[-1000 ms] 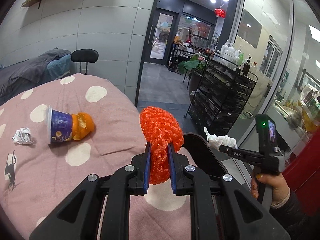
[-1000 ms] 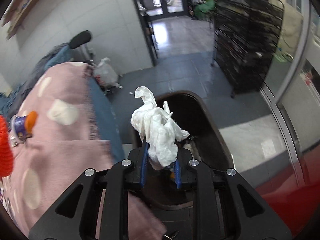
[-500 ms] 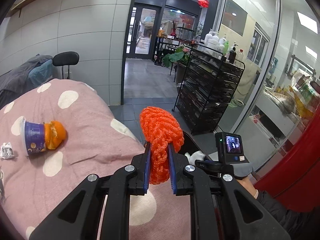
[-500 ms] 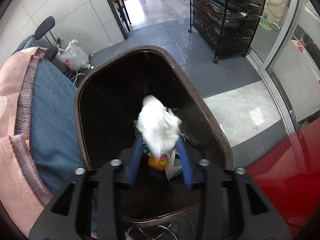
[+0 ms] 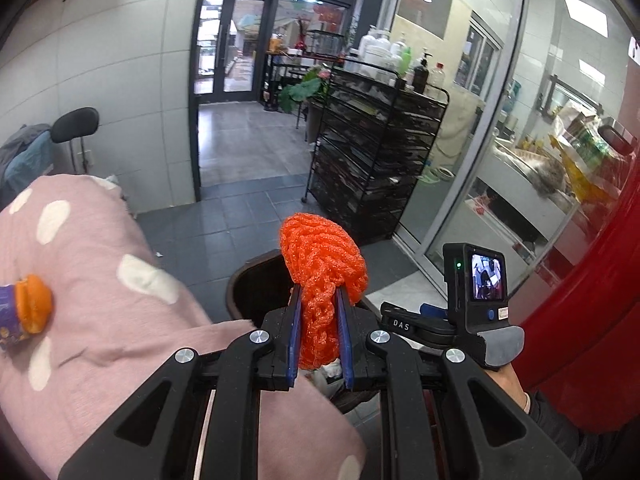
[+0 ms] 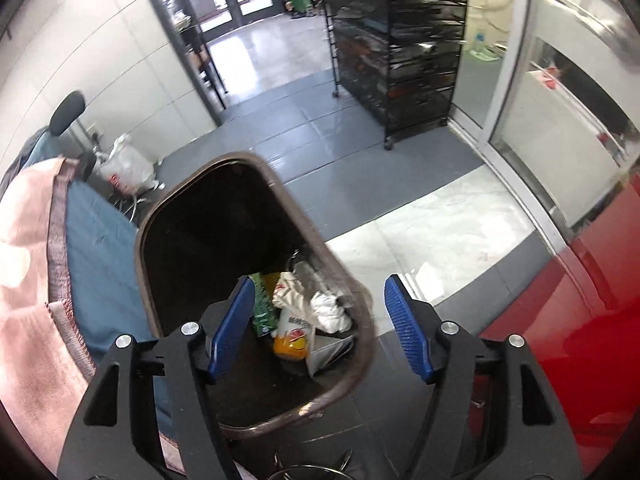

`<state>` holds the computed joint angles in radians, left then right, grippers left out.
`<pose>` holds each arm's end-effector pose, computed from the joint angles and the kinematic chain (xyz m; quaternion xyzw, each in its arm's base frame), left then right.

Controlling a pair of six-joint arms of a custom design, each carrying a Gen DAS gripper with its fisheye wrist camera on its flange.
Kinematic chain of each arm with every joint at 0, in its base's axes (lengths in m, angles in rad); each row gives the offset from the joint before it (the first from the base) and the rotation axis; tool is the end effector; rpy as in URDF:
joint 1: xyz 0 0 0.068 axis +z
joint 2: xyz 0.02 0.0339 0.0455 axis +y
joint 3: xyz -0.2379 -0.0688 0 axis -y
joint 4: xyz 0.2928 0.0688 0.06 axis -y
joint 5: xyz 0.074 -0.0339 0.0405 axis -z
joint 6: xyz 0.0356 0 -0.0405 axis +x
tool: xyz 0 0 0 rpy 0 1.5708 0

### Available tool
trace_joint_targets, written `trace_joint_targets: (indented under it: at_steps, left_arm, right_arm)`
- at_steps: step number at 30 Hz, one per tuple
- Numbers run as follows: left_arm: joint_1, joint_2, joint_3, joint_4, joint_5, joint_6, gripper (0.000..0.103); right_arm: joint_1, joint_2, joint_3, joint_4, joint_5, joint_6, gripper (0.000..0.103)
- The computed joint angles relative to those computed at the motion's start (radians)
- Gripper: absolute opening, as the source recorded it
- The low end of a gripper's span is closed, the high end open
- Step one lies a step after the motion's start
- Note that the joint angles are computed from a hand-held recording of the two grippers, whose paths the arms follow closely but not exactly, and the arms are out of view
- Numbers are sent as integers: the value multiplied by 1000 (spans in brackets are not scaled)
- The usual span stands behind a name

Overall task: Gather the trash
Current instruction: 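Lower the orange net into the bin and open the left tool, then move both open tools back to the blue cup on the table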

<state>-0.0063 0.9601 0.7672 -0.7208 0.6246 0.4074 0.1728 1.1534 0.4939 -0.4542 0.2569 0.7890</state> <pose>0.2452 -0.0224 0.2297 0.2820 0.8612 -0.2238 0.3588 0.2376 0.0323 0.1017 0.3206 0.9117 -0.0067 0.2569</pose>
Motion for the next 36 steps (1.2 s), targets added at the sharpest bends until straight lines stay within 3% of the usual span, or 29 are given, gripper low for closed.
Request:
trace_joint_targets:
  at_steps: [6,16,19,21,24,36]
  left_arm:
    - [-146,80,3,68,-84,-57,16]
    - [-245,228,30,134,-184,-94,16]
    - [-244,249,34,134,-183,-99,28]
    - [-240,249,31,130,-176,-101,55]
    - [-232,210,2,161,-182,-119,73]
    - [-123,7,-80,153,-156,-85,88]
  right_arm:
    - [-49,-104,-57,-49,14,5,68]
    - [-94,-160,-89,-80,6,-6,68]
    - [-112,-166,-92,-83,-2,-20,68]
    - [-108,-168,-90,-88,-3,-16,68]
    - [-107,-173,-92,-85,-10,-23,70]
    - [-25,-231,-67,-109,15,-5,80]
